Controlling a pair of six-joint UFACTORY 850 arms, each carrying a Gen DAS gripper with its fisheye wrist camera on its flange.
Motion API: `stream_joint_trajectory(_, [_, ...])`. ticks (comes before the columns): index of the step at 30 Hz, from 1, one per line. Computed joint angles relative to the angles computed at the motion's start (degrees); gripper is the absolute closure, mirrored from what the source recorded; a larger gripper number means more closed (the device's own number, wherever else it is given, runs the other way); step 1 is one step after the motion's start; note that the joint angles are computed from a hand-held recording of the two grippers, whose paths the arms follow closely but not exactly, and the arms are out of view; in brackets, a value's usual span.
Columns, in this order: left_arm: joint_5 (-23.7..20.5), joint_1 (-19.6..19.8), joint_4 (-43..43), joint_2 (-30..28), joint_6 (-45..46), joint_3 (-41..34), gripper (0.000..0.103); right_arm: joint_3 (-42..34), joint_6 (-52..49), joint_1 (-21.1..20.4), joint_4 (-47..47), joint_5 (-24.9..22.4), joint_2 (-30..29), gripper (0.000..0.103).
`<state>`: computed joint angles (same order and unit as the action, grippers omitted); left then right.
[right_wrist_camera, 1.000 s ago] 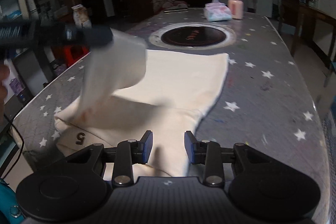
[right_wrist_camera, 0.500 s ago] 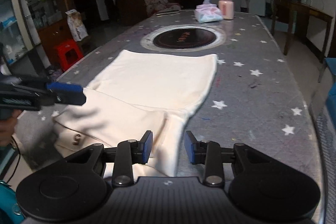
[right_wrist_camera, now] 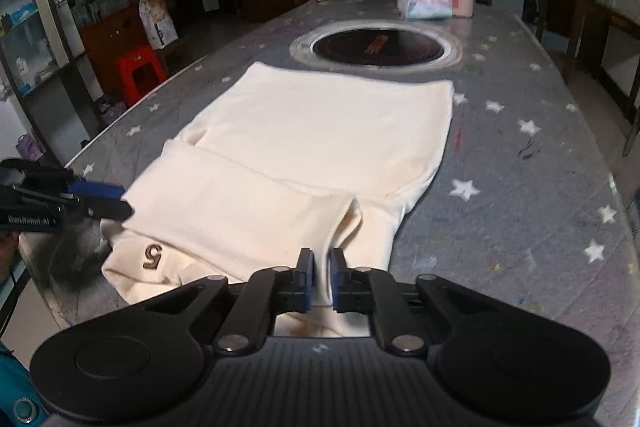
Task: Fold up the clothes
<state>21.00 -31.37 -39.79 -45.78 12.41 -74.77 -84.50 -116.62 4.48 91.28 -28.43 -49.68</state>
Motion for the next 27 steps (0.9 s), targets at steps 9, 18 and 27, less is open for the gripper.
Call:
stream_joint_trajectory(9, [-0.1,1.4,2.5,0.3,-1.8,-1.3,0.076,-0.2,-2.5,-0.2,1.7,1.0,0.4,0.087])
stream_joint_trajectory(18, [-4.0,3.1,-3.6,-6.4,5.3,-12.0,0.076,-5.5,-0.5,1.4,-2.8,-0.7,-2.9,0.087])
stream_joint_trajectory(27, [-1.2,2.9,-2.7,-5.2,3.6,-9.5,0.075,-5.9,0.2,1.1,-3.9,-0.3,-3.6,0.086])
